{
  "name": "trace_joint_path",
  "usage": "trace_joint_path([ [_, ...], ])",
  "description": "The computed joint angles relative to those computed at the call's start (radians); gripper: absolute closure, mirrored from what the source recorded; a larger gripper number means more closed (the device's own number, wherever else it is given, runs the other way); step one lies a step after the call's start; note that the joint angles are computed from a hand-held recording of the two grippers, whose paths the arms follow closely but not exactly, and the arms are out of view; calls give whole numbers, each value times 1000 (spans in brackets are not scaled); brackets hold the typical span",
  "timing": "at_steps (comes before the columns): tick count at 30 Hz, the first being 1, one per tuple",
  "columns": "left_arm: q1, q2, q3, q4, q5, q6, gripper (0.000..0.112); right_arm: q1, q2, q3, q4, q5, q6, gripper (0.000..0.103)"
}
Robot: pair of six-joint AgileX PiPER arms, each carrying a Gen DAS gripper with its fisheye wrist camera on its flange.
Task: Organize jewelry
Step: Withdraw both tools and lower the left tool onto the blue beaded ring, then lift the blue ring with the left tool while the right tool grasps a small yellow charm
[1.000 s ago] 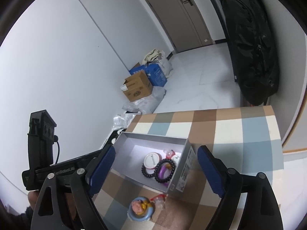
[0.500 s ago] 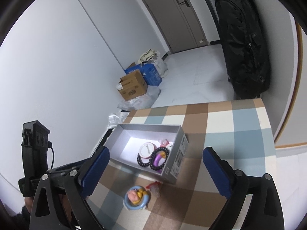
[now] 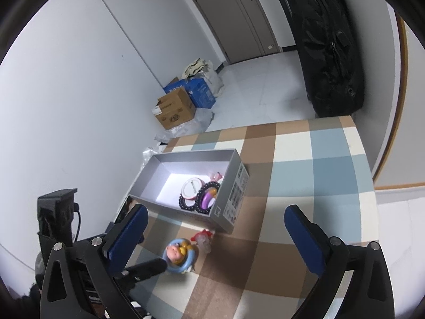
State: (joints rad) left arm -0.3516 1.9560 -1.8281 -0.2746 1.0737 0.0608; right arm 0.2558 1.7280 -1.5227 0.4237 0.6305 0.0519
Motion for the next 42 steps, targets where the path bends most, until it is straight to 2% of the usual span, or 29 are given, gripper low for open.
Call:
trace_joint_path([
  [8, -49, 6, 8, 141, -14, -86, 26, -9, -11, 21, 16, 6, -10, 0],
  [18, -51, 14, 18, 144, -25, -94, 26, -13, -19, 33, 29, 8, -22, 0],
  [24, -48, 41, -23, 133, -17, -97, 43, -17, -18, 33, 33, 13, -25, 0],
  [26, -46, 42, -28, 114, -8, -69, 55, -17, -17, 32, 32, 14, -25, 0],
  [33, -37, 39, -33, 94, 9, -52, 55, -14, -20, 33, 17, 16, -13, 0],
  [42, -5, 16, -23, 21, -24, -46, 55, -16, -20, 38, 8, 17, -3, 0],
])
